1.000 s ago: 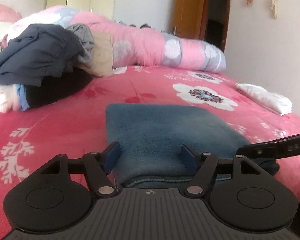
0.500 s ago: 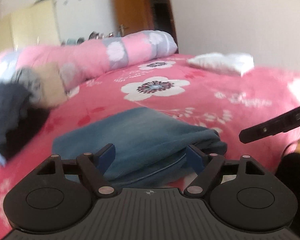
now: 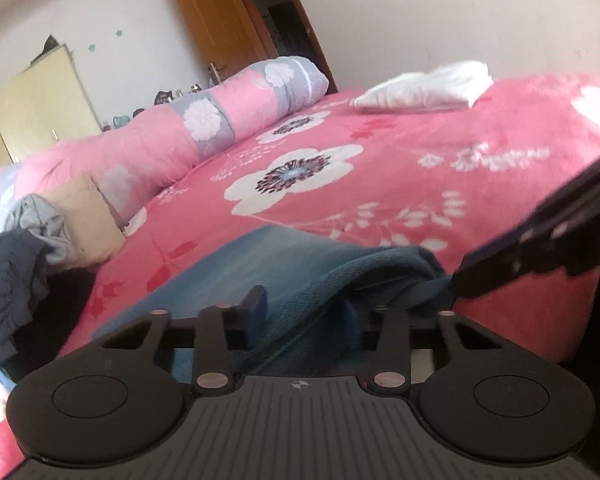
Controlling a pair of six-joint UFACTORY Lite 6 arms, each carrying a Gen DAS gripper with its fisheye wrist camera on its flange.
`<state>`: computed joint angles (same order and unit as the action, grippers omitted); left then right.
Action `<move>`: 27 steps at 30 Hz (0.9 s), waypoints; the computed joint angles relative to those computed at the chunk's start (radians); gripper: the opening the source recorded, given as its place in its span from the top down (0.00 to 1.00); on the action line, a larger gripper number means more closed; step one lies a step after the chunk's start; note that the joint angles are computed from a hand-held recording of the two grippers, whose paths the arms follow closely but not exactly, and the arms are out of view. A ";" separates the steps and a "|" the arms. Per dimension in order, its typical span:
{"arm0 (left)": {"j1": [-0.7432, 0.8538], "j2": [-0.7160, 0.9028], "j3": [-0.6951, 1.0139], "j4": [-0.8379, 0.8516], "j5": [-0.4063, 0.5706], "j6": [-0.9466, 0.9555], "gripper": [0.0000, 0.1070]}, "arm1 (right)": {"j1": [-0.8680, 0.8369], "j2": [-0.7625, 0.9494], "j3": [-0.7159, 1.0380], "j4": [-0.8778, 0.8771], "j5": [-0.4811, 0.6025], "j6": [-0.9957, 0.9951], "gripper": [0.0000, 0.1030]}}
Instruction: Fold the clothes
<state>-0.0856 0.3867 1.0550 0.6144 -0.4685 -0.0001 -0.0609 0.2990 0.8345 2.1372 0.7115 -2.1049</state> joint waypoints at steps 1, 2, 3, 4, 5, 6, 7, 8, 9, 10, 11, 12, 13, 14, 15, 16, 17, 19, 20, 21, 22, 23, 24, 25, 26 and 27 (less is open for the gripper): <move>0.002 0.002 0.006 0.022 0.000 -0.030 0.70 | 0.001 0.010 0.009 -0.014 0.012 0.007 0.86; 0.004 0.004 0.012 0.041 0.000 -0.057 0.71 | 0.001 0.020 0.018 -0.027 0.023 0.015 0.87; 0.009 0.004 0.019 0.071 0.001 -0.096 0.71 | 0.005 0.021 0.020 -0.032 0.033 0.005 0.87; 0.015 0.005 0.027 0.108 0.000 -0.144 0.72 | 0.013 0.019 0.020 -0.028 0.036 -0.012 0.89; 0.025 0.007 0.037 0.159 -0.004 -0.208 0.72 | 0.022 0.017 0.021 -0.023 0.039 -0.030 0.89; 0.035 0.010 0.047 0.213 -0.009 -0.276 0.72 | 0.031 0.021 0.029 -0.020 0.037 -0.036 0.89; 0.047 0.013 0.059 0.274 -0.016 -0.350 0.73 | 0.042 0.031 0.040 -0.014 0.029 -0.041 0.89; 0.058 0.018 0.071 0.326 -0.024 -0.415 0.73 | 0.053 0.043 0.053 -0.006 0.021 -0.047 0.89; 0.068 0.023 0.083 0.376 -0.032 -0.479 0.73 | 0.063 0.057 0.064 0.009 0.015 -0.060 0.90; 0.077 0.029 0.094 0.418 -0.039 -0.532 0.73 | 0.073 0.076 0.078 0.027 0.015 -0.075 0.90; 0.080 0.032 0.102 0.441 -0.041 -0.561 0.73 | 0.078 0.094 0.090 0.036 0.018 -0.083 0.90; 0.081 0.033 0.103 0.450 -0.045 -0.567 0.73 | 0.083 0.109 0.099 0.047 0.022 -0.087 0.90; 0.080 0.032 0.103 0.454 -0.048 -0.563 0.72 | 0.085 0.113 0.099 0.059 0.028 -0.091 0.90; 0.080 0.031 0.101 0.459 -0.055 -0.559 0.70 | 0.087 0.115 0.097 0.070 0.034 -0.093 0.90; 0.080 0.029 0.097 0.465 -0.066 -0.554 0.69 | 0.088 0.115 0.092 0.083 0.039 -0.103 0.90; 0.079 0.029 0.095 0.462 -0.070 -0.545 0.68 | 0.090 0.115 0.086 0.097 0.043 -0.114 0.90; 0.074 0.031 0.095 0.440 -0.062 -0.523 0.69 | 0.095 0.120 0.085 0.118 0.046 -0.130 0.90; 0.066 0.039 0.098 0.401 -0.044 -0.488 0.69 | 0.112 0.141 0.095 0.162 0.047 -0.159 0.91; 0.069 0.050 0.113 0.413 -0.036 -0.513 0.69 | 0.121 0.157 0.109 0.178 0.044 -0.165 0.92; 0.079 0.064 0.134 0.456 -0.036 -0.576 0.67 | 0.129 0.172 0.123 0.184 0.039 -0.165 0.92; 0.089 0.078 0.154 0.499 -0.041 -0.641 0.68 | 0.137 0.186 0.138 0.188 0.034 -0.164 0.92; 0.097 0.087 0.167 0.528 -0.051 -0.689 0.69 | 0.150 0.193 0.148 0.199 0.015 -0.178 0.92; 0.101 0.089 0.171 0.534 -0.057 -0.705 0.69 | 0.166 0.187 0.145 0.224 -0.004 -0.214 0.92; 0.102 0.090 0.172 0.536 -0.061 -0.712 0.69 | 0.177 0.168 0.126 0.250 -0.013 -0.259 0.91; 0.100 0.084 0.165 0.528 -0.059 -0.701 0.69 | 0.178 0.142 0.096 0.262 -0.007 -0.280 0.91; 0.099 0.078 0.156 0.519 -0.060 -0.685 0.69 | 0.175 0.115 0.065 0.268 0.002 -0.292 0.90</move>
<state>0.0130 0.4644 1.2109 1.1338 -0.5282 -0.6854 0.1146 0.4140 0.8997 2.4052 0.7138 -2.3965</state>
